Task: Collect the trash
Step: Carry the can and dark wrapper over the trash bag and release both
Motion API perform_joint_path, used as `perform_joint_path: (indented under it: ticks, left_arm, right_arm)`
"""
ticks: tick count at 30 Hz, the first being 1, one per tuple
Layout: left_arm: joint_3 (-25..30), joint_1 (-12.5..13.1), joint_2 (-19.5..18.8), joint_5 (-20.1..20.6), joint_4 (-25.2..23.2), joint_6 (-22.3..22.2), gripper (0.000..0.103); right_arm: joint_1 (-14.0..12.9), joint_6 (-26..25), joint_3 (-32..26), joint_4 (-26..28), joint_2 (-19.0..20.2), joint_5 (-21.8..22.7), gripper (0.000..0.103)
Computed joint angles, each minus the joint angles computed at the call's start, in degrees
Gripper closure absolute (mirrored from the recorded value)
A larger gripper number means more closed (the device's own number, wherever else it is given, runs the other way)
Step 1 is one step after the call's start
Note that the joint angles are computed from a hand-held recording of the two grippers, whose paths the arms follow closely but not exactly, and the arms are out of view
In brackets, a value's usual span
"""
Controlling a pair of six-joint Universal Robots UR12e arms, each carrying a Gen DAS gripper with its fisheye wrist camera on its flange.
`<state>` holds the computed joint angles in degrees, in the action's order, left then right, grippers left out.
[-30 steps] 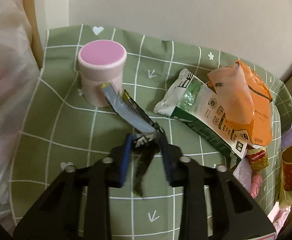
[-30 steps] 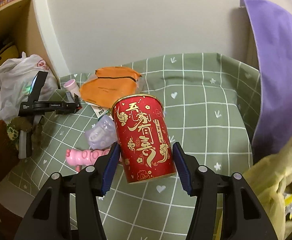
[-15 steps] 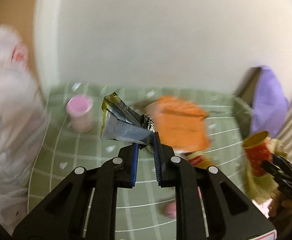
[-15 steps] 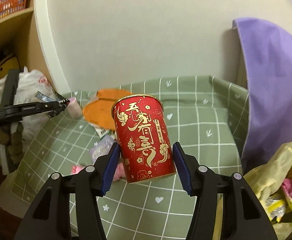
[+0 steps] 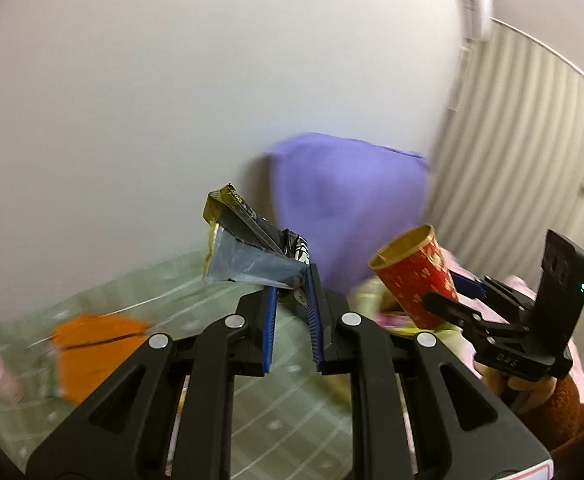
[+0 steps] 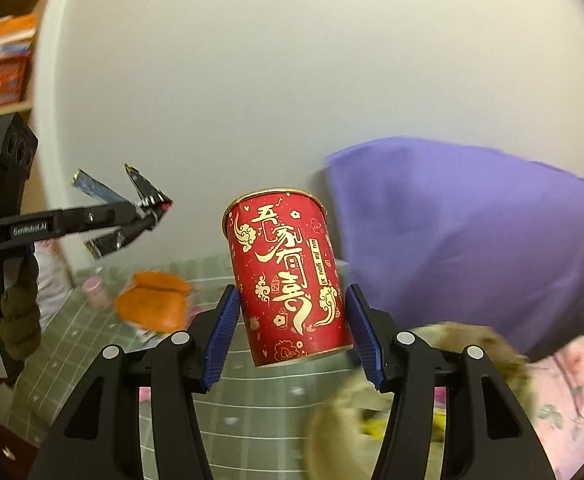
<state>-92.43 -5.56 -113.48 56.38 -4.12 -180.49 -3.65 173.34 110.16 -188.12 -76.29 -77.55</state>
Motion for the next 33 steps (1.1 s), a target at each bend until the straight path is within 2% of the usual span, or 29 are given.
perform_joint_path:
  ticks: [4,7,11,14,21,22,33]
  left_arm:
    - [4.0,-2.11,-2.43,-5.83,-5.23,4.51,0.089]
    - [6.97,-3.69,-4.39,-9.14,-11.12,7.69,0.089]
    - [9.92,-5.21,-6.32,-12.77,-19.06,11.26,0.089]
    - [12.56,-6.75,-7.9,-13.92,-24.33,13.52,0.089]
    - [16.21,-9.14,-10.16,-12.01,-32.53,17.68,0.089]
    - [17.95,-9.58,-11.39,-11.36,-33.64,18.0,0.089]
    - [21.25,-10.61,-13.25,-8.65,-40.53,20.3,0.089]
  right_arm:
    - [-1.37,1.35,1.99,-1.43,-2.24,-6.3,0.051]
    - [-3.01,4.0,3.77,-1.5,-4.02,-9.65,0.051]
    - [-5.03,7.15,5.59,0.06,-5.75,-11.86,0.051]
    - [-6.17,7.85,6.45,1.23,-6.33,-12.47,0.051]
    - [-7.57,8.98,6.76,3.75,-5.65,-11.03,0.051]
    - [-7.71,8.8,6.84,3.83,-5.57,-10.47,0.051]
    - [-9.27,6.99,6.5,5.42,-3.55,-4.73,0.051]
